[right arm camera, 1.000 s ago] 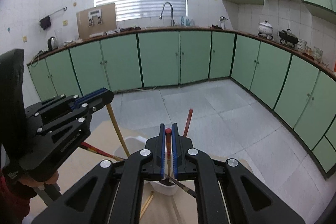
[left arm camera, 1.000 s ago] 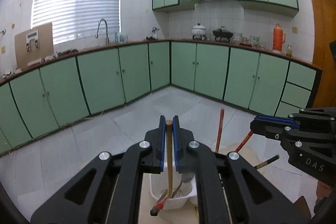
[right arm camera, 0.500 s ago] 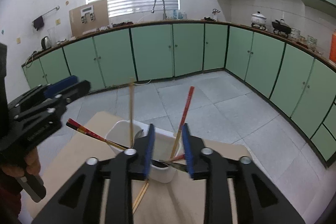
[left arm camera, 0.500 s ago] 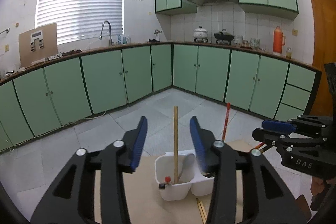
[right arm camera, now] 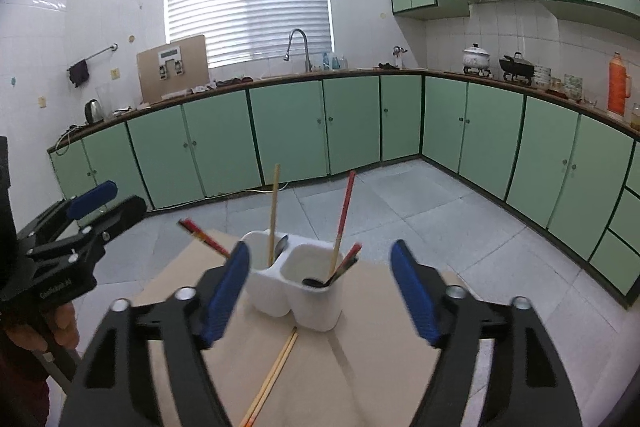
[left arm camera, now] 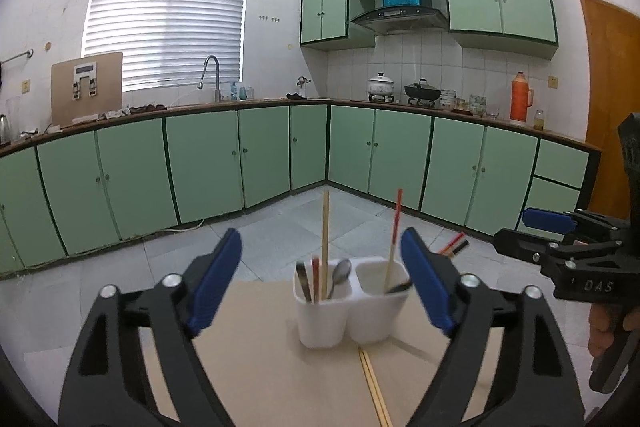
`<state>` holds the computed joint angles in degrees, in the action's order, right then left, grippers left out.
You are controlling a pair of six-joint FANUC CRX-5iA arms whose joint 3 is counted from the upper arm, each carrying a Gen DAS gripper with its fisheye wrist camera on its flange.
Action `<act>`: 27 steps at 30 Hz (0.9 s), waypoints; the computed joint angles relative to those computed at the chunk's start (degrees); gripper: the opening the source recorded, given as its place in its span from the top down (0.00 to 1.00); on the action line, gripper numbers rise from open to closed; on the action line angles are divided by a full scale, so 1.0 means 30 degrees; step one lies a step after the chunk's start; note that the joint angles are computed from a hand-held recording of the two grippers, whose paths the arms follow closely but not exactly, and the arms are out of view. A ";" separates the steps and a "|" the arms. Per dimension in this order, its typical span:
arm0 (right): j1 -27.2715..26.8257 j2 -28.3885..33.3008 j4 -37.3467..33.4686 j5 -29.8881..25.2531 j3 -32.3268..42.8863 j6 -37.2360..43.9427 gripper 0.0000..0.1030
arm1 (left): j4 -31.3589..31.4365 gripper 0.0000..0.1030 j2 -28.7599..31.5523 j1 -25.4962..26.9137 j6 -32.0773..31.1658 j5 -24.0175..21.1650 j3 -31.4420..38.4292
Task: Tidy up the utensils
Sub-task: 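Move both open tools back over the last wooden chopsticks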
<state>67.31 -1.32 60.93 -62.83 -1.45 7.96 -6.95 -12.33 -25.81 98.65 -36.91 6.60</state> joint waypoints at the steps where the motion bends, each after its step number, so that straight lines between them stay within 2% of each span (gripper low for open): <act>1: 0.0248 -0.0044 0.0206 -0.0232 -0.0192 -0.0334 0.16 | -0.0083 0.18 -0.0235 -0.0058 0.0165 -0.0026 -0.0244; 3: 0.0704 -0.0164 0.0491 -0.0495 -0.0618 -0.0877 0.11 | -0.0230 0.16 -0.0701 -0.0162 0.0422 -0.0205 -0.0708; 11: 0.2040 -0.0542 0.0627 -0.1242 -0.1787 -0.2292 0.06 | -0.0551 0.12 -0.2290 -0.0173 0.0942 -0.0988 -0.2067; 17: 0.2707 -0.0651 0.0493 -0.1465 -0.2310 -0.3305 0.06 | -0.0195 0.09 -0.3289 0.0130 0.0779 -0.1361 -0.3015; 27: 0.3585 -0.0384 0.0030 -0.2055 -0.2934 -0.4629 0.06 | -0.1151 0.09 -0.4008 -0.0424 0.1516 -0.2205 -0.3734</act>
<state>78.07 -2.47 61.02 -69.00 -10.25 -5.92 -10.40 -24.35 -27.09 103.20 -43.53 -4.60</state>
